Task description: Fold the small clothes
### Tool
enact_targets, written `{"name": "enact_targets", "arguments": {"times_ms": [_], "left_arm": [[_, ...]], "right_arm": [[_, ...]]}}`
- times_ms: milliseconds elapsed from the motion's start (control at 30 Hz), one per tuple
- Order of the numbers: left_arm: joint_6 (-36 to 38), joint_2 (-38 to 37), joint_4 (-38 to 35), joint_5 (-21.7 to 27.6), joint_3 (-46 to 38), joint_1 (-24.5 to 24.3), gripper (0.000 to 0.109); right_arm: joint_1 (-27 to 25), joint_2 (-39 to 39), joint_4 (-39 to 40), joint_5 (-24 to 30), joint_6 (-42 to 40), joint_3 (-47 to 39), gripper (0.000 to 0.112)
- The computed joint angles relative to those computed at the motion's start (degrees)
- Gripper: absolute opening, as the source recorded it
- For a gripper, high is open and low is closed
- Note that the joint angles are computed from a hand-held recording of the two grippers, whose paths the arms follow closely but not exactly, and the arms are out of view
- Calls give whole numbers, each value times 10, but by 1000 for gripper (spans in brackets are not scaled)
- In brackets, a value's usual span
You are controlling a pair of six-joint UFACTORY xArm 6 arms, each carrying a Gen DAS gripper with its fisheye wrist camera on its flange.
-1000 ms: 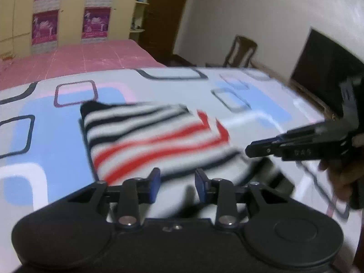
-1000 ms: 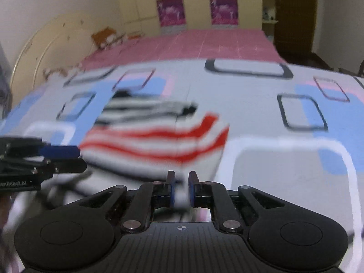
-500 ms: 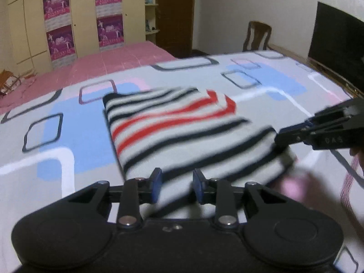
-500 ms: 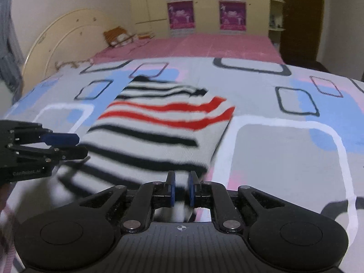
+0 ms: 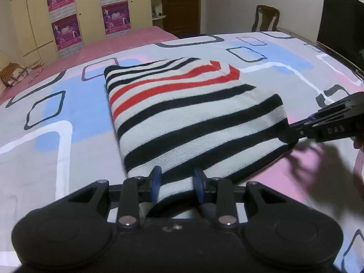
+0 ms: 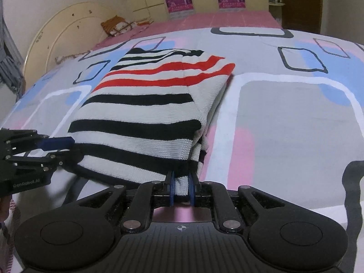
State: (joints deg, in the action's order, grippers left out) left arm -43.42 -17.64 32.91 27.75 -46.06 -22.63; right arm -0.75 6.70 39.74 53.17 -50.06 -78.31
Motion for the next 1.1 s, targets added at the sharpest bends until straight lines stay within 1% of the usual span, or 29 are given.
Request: {"name": "enact_targets", "arguments": {"times_ms": [33, 67, 100, 133, 167, 233, 300, 367, 400, 433, 500, 533, 600, 667, 767, 833, 900, 933, 967, 1033, 1067, 1100], "left_arm": [[-11, -5, 5, 6, -4, -1, 36], [-41, -12, 28, 12, -4, -1, 65], [-92, -22, 74, 18, -3, -1, 100], [-120, -26, 102, 20, -3, 1, 102], [-127, -26, 106, 19, -5, 7, 101], [-111, -17, 64, 8, -10, 23, 100], [-97, -7, 15, -31, -8, 47, 99], [-63, 11, -71, -70, -7, 71, 97], [-35, 21, -129, -86, -7, 81, 95], [-12, 31, -176, -97, -9, 87, 94], [23, 53, -244, -104, -18, 98, 89], [46, 62, -283, -106, -23, 101, 89], [93, 78, -363, -117, -27, 102, 93], [114, 89, -389, -117, -35, 104, 95], [130, 105, -416, -121, -48, 107, 94], [150, 122, -441, -124, -63, 106, 90], [182, 135, -481, -124, -77, 107, 84], [199, 142, -503, -125, -83, 107, 82], [204, 151, -513, -123, -92, 107, 81], [187, 162, -488, -115, -106, 107, 80], [173, 166, -464, -108, -113, 106, 76], [151, 169, -426, -100, -121, 106, 72]], "right_arm": [[-4, 0, 3, 9, 5, -7, 14], [-11, -1, 15, 20, 13, -16, 28], [-16, -5, 32, 14, 18, -15, 78], [-24, -13, 72, -3, 2, -6, 92], [-33, -10, 102, 3, -11, -14, 92], [-38, 19, 101, 19, 19, -50, 88], [-44, 60, 109, 43, 54, -98, 86], [-54, 118, 120, 93, 107, -169, 86], [-57, 145, 122, 117, 129, -202, 86], [-59, 174, 126, 137, 152, -236, 81], [-62, 225, 127, 170, 193, -299, 75], [-65, 250, 130, 188, 212, -329, 74], [-69, 288, 134, 213, 238, -380, 74], [-72, 322, 135, 231, 259, -425, 74], [-74, 359, 143, 256, 274, -477, 73], [-72, 381, 141, 270, 276, -513, 72], [-65, 396, 137, 275, 273, -536, 72], [-61, 403, 133, 278, 271, -548, 67], [-57, 396, 130, 275, 264, -539, 63], [-49, 399, 114, 270, 258, -546, 54], [-46, 400, 107, 269, 257, -550, 50], [-43, 398, 99, 268, 252, -551, 45]]}}
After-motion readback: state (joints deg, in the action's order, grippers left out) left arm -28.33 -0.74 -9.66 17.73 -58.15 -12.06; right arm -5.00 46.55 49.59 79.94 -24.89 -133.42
